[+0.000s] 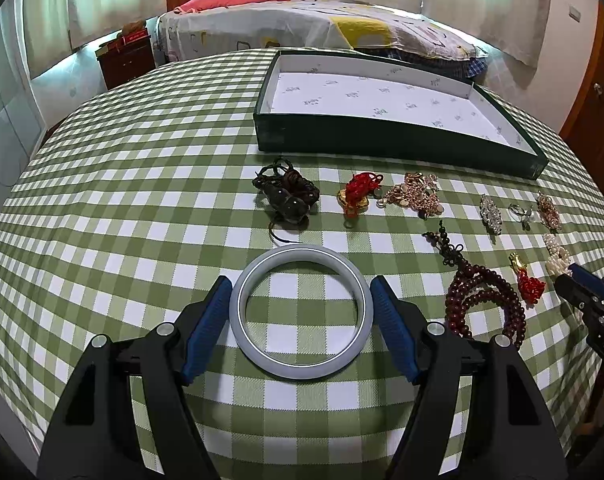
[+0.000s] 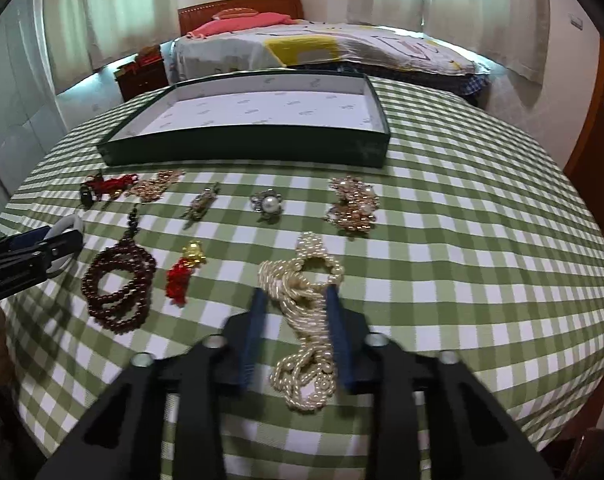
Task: Organize jewelry
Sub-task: 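Close the left tool on the bangle while the right tool grasps the pearl necklace, then carry the bangle into the tray with the left tool while the right tool drops the pearls there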
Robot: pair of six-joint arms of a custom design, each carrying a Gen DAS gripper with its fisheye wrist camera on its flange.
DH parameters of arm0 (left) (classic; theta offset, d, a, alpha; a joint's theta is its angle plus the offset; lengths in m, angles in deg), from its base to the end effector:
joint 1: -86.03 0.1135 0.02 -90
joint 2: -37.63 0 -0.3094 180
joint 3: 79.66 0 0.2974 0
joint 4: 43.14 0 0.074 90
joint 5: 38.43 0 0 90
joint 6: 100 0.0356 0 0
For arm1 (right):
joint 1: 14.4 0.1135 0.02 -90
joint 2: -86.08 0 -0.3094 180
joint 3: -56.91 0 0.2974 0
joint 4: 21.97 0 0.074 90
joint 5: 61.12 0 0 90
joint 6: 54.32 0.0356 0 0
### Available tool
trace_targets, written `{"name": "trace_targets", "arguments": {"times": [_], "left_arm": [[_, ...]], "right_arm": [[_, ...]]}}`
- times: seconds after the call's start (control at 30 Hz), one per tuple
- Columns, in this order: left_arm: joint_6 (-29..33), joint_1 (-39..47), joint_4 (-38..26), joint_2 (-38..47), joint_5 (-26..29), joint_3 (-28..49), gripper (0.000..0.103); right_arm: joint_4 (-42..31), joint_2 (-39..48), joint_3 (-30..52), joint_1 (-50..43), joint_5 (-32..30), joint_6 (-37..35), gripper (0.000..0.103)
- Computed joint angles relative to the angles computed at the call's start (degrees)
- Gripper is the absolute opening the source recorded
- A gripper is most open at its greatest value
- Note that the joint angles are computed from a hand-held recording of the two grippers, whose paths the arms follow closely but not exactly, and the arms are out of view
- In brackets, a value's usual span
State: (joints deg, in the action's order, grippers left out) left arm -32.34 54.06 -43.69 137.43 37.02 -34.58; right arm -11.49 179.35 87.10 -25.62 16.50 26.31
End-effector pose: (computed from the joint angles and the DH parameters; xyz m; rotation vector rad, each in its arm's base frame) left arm 0.2645 -0.1546 0.0865 0.1100 2.4896 -0.0725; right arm 0.2353 -0.0389 0.0708 -0.0506 2.4619 0.1137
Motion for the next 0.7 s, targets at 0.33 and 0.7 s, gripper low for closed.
{"name": "trace_targets", "arguments": {"times": [0.33,0.7], "left_arm": [[0.05,-0.21,-0.03,-2.4,-1.21,-0.86,0.069],[0.79,-0.08,-2.41,-7.69,-1.44,-0.35,0.069]], "right_arm": [[-0.8,-5.11,-1.35,-0.84,-3.41,2.27,0.011],[-5.74,-16.62,-1.22,-2.13,-6.57,3.75,0.011]]}}
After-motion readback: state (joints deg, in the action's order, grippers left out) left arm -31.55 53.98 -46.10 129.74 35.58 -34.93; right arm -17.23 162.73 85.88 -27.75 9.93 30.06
